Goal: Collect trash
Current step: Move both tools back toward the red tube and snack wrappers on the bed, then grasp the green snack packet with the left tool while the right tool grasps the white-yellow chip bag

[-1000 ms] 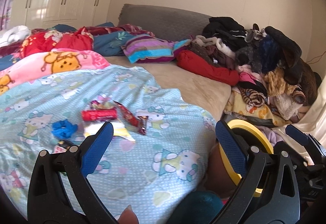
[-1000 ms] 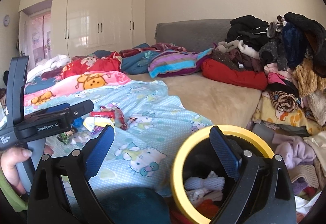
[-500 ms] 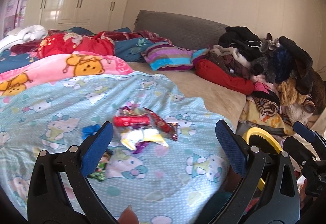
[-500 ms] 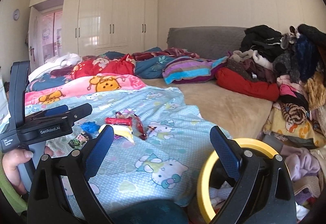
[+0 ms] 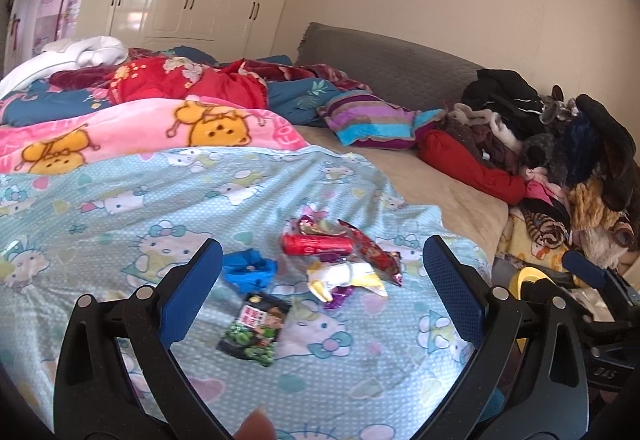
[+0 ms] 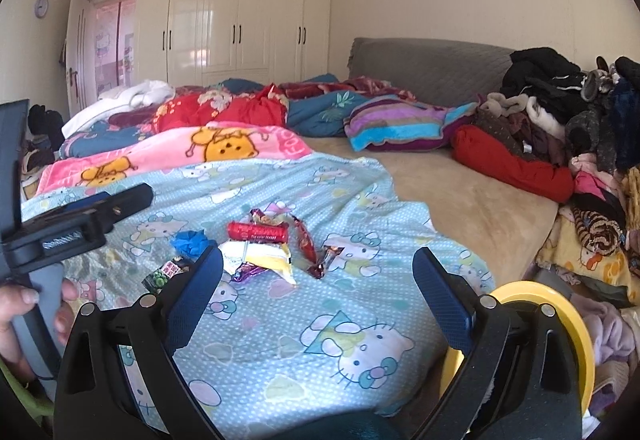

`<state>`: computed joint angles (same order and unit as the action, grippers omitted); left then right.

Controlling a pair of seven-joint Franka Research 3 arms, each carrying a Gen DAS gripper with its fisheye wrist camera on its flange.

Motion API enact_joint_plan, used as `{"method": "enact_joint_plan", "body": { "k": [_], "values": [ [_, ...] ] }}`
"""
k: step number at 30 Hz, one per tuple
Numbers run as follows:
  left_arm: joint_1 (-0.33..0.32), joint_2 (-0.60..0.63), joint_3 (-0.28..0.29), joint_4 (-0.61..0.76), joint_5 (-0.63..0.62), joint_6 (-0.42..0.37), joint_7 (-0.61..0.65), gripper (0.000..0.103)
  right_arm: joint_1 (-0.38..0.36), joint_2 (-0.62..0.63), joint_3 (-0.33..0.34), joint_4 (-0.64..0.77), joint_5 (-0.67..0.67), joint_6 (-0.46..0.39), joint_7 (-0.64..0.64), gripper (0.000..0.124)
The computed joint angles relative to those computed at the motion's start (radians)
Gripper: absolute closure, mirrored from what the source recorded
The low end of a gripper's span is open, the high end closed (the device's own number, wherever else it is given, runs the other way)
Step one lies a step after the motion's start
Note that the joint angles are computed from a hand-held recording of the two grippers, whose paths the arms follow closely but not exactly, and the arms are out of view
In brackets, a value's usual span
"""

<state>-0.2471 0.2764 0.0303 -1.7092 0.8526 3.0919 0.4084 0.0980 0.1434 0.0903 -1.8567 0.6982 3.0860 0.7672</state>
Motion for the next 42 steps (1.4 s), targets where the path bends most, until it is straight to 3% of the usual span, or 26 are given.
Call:
{"method": "enact_joint_plan", "body": {
  "k": [8, 16, 21, 26, 31, 40, 42],
  "values": [
    [0.040, -0.010, -0.015, -0.040, -0.047, -0.002, 0.039, 0.011, 0.026, 0.082, -0.023, 0.085, -0.122, -0.077, 0.099, 0.031],
    [0.103, -0.008, -0.069, -0.079, -0.191, -0.038, 0.180, 0.011, 0.048, 0.201, -0.047, 0.220, -0.264, -0.181, 0.196, 0.035],
    [0.161, 0.006, -0.133, -0.098, -0.338, -0.058, 0.318, 0.011, 0.064, 0.284, -0.078, 0.313, -0.367, -0.263, 0.273, 0.052],
    [0.204, 0.036, -0.198, -0.098, -0.495, -0.087, 0.467, 0.024, 0.065, 0.363, -0.090, 0.412, -0.443, -0.349, 0.312, 0.075],
    [0.231, 0.060, -0.251, -0.091, -0.620, -0.118, 0.601, 0.033, 0.068, 0.440, -0.095, 0.518, -0.489, -0.418, 0.334, 0.083],
    [0.224, 0.093, -0.260, -0.065, -0.732, -0.157, 0.700, 0.038, 0.084, 0.572, -0.114, 0.699, -0.555, -0.520, 0.382, 0.091],
    [0.223, 0.100, -0.261, -0.060, -0.748, -0.162, 0.711, 0.038, 0.080, 0.588, -0.108, 0.717, -0.558, -0.532, 0.382, 0.106]
  ]
}}
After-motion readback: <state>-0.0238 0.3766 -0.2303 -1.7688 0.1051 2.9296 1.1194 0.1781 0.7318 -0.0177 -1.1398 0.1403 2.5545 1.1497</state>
